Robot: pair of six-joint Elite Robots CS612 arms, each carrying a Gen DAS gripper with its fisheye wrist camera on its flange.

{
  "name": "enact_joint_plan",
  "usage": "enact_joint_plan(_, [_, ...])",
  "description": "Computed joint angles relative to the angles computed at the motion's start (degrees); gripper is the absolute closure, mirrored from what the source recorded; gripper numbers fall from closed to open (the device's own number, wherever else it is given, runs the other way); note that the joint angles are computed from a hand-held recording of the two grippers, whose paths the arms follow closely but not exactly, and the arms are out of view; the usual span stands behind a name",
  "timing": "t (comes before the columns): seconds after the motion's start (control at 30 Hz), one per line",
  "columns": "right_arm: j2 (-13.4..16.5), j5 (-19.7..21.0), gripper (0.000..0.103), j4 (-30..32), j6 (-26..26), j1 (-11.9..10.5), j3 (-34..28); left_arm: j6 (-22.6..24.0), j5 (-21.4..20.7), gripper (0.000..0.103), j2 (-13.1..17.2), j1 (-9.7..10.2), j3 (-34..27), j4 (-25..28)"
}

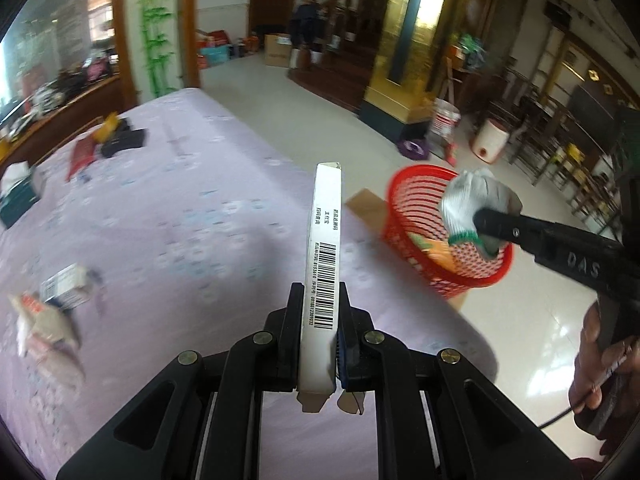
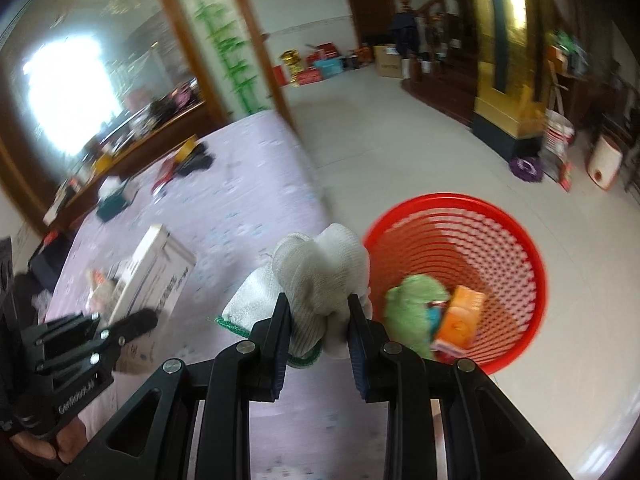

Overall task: Collect trash
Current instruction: 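Open the left tool over the wastebasket while the right tool releases the glove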

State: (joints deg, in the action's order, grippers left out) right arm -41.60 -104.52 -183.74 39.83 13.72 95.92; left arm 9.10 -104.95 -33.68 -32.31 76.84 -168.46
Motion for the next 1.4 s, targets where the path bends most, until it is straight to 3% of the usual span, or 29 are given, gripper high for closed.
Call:
enact_joint_plan(0.23, [-2.36,-1.3,0.075,-2.42,6.21,-3.11,5.57,1.6,-4.59,0.09,1.69,-2.66,-4.42,5.6])
enact_joint_plan(0.4, [-3.09,0.25,0.075,-3.89,8.84,-5.42,8.42,2.68,-5.83,0.09,3.62,-4.48,-8.44,9.76])
enact_joint_plan(0.63, [-2.91,3.35,0.074,-5.59,10.04,-8.01,9.64,0.65,-6.43,0.09,6.27,-5.84,-13.97,13.33])
enact_joint_plan(0.67, [-2.81,3.65,0.072,-5.4,9.93,-8.29,9.47,0.42,-6.37,0.088,6.44,-5.95,-14.23,13.21])
enact_joint_plan(0.73, [-2.81,4.07,0.066,-4.63,10.21,-8.85,9.29,-0.27,-6.48,0.07,6.96,-6.16,-15.24,13.67])
enact_joint_plan(0.77, [-2.83,4.45,0.064,-4.39,10.01,-9.07,9.23,-0.71,-6.26,0.054,6.9,-6.16,-15.13,13.21])
enact_joint_plan(0.8, [-2.85,4.44,0.059,-4.49,9.67,-9.18,9.22,-1.55,-5.74,0.051,6.8,-6.24,-14.6,11.74])
enact_joint_plan(0.87, [-2.95,3.29,0.051,-4.39,9.47,-9.17,9.19,-1.22,-6.01,0.051,6.66,-6.14,-14.35,11.44])
enact_joint_plan(1.13, [-4.01,0.65,0.043,-4.51,8.89,-7.73,9.46,-2.19,-3.45,0.051,3.95,-4.74,-8.9,6.53])
enact_joint_plan(1.4, [-2.79,3.88,0.042,-4.02,5.44,-4.56,5.89,-5.14,-0.69,0.049,1.66,-1.93,-4.03,3.61])
